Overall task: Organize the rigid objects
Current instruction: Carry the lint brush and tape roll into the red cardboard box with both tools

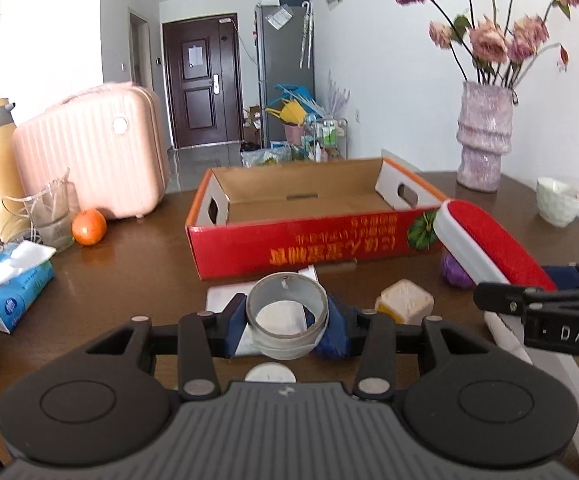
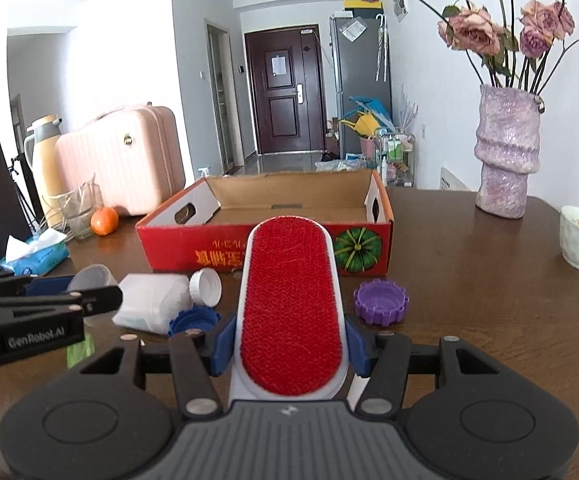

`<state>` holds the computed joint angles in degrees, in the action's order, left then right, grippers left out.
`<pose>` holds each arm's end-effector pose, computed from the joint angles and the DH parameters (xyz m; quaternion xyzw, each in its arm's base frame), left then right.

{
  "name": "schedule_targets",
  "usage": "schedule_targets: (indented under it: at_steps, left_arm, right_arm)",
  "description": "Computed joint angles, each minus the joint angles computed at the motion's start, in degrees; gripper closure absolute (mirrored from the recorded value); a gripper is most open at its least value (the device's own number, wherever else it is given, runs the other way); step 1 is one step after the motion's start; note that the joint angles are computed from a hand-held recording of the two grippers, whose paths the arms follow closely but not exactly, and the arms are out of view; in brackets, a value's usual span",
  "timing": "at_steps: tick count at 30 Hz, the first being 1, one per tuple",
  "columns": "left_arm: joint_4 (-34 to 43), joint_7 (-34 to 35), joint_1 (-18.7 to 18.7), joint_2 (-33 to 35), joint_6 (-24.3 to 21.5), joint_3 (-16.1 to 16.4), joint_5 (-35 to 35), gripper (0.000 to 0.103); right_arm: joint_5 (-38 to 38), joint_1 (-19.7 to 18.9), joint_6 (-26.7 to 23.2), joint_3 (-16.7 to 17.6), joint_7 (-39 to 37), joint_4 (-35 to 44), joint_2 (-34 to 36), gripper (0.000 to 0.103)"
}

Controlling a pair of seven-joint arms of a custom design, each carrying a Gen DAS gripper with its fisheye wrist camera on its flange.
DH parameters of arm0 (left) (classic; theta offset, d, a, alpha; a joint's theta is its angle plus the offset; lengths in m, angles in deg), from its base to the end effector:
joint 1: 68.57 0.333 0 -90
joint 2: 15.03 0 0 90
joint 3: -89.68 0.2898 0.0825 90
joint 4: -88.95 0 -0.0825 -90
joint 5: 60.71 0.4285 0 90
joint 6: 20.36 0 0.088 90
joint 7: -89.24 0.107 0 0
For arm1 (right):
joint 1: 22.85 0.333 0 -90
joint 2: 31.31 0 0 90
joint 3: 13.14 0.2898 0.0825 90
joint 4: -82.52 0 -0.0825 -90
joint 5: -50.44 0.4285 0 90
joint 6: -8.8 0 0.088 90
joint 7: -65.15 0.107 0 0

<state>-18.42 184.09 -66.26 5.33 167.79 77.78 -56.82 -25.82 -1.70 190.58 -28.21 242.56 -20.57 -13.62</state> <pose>0.6948 -0.1100 0.4078 -0.5219 0.6860 -0.3830 0.3323 0.6611 0.1733 0.4004 -0.6077 0.6159 -0.3118 0.3926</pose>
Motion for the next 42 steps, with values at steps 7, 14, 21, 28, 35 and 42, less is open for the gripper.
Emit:
schedule_targets:
  at_steps: [7,14,21,28,35,42]
  left_arm:
    - [2.8,-0.9,-2.7,0.3,-0.4,2.7,-0.6,0.06]
    - [7.6,-1.7,-3.0,2.5,-2.1,2.5,-1.4,0.06]
    - [13.5,-2.9,-2.7,5.7,-2.6,1.8,-2.4,0.06]
    - [21.6,-4.9,-4.9,10.5,-4.7,4.0,-3.0,0.06]
    - [33.9,-10.2,-9.8,17.9,-10.5,10.3,-1.5,0.06]
    - [48.0,-11.4,-8.9,26.9,-16.3,8.9,0.8,0.06]
  right_arm:
    - [4.5,-0.6,-1.2,1.0,-4.1,1.0,0.2,0.048]
    - [11.5,0.1,-2.4,0.5,-10.0,4.4,2.1,0.048]
    - [23.4,-1.1,-2.2,2.0,-20.0,9.3,6.1,0.048]
    - [33.0,-2.0,-3.8,3.4,-28.6,15.4,10.5,0.048]
    - [43.8,-6.6,-6.8,9.0,-40.0,23.5,16.2,0.048]
    - [53.0,-8.8,-11.4,12.1,-48.9,34.2,23.5,0.048]
